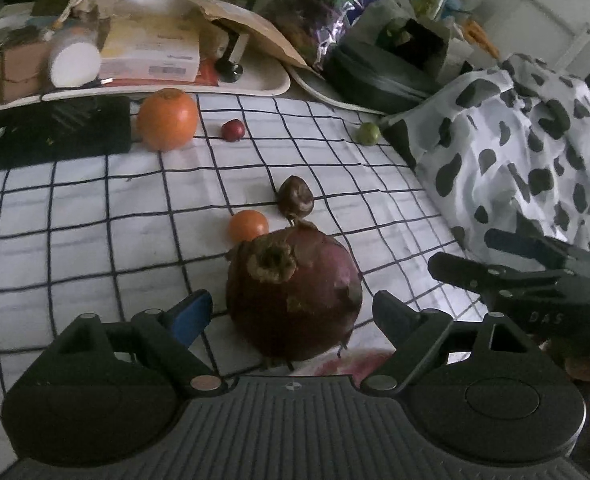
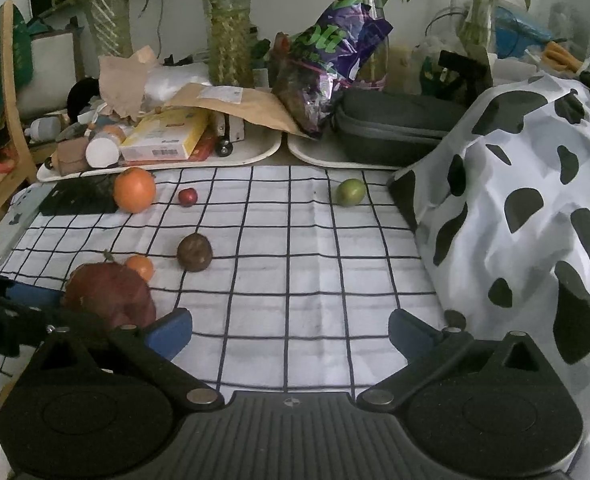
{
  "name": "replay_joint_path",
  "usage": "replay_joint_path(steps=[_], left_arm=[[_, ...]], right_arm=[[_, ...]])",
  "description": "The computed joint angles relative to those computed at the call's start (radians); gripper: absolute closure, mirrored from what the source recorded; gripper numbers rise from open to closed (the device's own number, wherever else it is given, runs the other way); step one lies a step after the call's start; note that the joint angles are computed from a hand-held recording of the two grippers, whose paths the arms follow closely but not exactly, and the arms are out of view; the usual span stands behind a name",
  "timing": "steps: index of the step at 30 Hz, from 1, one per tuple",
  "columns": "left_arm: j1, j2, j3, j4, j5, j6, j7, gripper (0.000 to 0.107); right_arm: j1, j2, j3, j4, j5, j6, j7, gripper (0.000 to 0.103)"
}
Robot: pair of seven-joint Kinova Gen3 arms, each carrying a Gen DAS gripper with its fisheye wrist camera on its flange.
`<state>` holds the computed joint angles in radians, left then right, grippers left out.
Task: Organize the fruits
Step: 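Move the left tool to the red dragon fruit and close on it, then lift the dragon fruit with the left tool while the right tool approaches the small tangerine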
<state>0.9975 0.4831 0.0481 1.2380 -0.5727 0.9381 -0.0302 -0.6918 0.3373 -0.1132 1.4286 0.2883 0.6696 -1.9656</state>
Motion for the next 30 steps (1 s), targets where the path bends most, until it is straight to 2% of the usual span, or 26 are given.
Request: replay_joint_path(steps=[3, 15, 18, 25, 30], left_arm=[[-0.025, 0.022, 0.012, -0.033, 0.03, 0.025, -0.045, 0.02], [-0.05, 0.063, -0.002, -0.072, 0.091, 0.012, -0.154, 0.021], [-0.049, 0.062, -0.002, -0.069, 0.081, 0.007, -0.154, 0.031], [-0.026, 0.07, -0.016, -0.097, 0.073, 0.044, -0.194, 0.038], [0.021, 0.078, -0.044, -0.132, 0.013, 0.137, -0.184, 0.039]], right_arm=[[0.006, 0.014, 0.0, -0.019, -0.006, 0.007, 0.012, 0.0], [0.009, 0.036, 0.012, -0.044, -0.015, 0.012, 0.035, 0.0], [0.01, 0.037, 0.011, -0.043, -0.016, 0.012, 0.04, 0.0], [0.001, 0.039, 0.016, -0.045, -0.006, 0.02, 0.032, 0.0], [-0.007, 0.046, 0.015, -0.053, 0.001, 0.026, 0.03, 0.0]])
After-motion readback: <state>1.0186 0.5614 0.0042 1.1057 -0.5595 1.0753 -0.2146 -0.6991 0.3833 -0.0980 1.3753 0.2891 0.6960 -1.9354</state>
